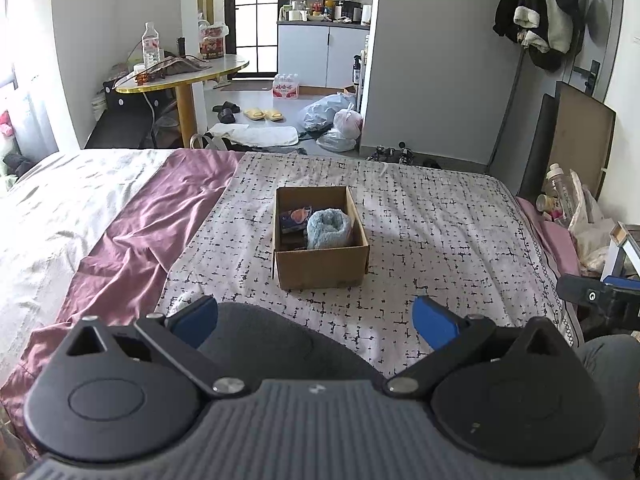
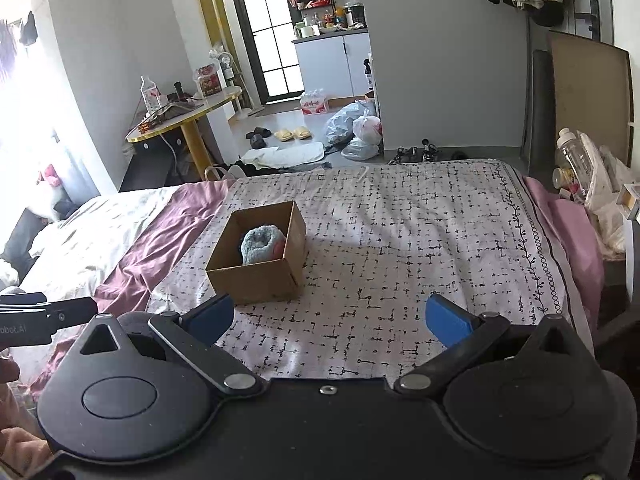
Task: Organize soft objects
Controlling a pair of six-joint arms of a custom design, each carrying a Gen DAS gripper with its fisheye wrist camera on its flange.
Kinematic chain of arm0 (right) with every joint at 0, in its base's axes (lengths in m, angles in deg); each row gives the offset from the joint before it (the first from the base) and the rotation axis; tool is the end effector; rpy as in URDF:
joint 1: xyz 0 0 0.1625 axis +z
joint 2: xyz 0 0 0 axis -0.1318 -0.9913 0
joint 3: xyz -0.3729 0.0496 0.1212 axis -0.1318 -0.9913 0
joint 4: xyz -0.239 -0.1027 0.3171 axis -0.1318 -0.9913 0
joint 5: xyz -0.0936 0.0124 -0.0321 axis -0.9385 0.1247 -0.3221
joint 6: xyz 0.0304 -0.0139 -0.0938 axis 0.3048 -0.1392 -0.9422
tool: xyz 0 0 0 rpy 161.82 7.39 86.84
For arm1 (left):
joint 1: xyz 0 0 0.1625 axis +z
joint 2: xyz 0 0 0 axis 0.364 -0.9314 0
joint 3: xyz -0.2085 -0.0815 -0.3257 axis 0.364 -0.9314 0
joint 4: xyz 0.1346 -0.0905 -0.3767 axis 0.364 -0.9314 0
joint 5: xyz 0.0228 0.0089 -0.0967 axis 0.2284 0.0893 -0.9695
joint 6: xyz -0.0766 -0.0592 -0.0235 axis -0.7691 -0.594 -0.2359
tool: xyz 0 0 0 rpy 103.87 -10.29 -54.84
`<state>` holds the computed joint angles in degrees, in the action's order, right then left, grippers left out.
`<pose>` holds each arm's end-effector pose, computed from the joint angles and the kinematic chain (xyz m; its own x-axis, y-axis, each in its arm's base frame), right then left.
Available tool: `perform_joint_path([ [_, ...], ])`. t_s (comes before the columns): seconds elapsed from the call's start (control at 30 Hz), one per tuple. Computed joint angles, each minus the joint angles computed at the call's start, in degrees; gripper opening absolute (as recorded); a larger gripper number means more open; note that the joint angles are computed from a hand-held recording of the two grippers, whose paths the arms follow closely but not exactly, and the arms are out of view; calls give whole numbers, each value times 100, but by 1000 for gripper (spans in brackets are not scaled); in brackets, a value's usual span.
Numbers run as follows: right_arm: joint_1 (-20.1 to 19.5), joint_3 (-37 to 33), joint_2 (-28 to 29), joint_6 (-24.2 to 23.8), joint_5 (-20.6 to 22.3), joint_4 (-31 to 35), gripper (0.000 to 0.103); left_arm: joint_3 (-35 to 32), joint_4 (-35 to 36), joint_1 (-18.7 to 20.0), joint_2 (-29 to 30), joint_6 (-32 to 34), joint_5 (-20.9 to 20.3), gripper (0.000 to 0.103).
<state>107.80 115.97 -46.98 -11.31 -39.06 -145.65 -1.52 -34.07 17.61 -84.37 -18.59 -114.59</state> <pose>0.1957 -0.6430 0.4656 -0.8316 0.1359 0.5384 -0.3668 0.5935 -0.7164 -0.5130 -0.6837 0.1990 -0.7114 0.2412 -0.6601 0.6144 0.6695 -0.4174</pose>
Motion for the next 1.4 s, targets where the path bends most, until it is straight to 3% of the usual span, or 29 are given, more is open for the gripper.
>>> perform_joint_path([
  [0.23,1,1,25,-28,96,68,103,32,-67,15,-14,32,-36,103],
  [0.87,98,-81,166,-90,-271,-159,103,131,-237,42,-87,73,-108,103],
  [1.4,109,-80,154,-45,-217,-57,103,170,-246,27,-116,79,-153,103],
])
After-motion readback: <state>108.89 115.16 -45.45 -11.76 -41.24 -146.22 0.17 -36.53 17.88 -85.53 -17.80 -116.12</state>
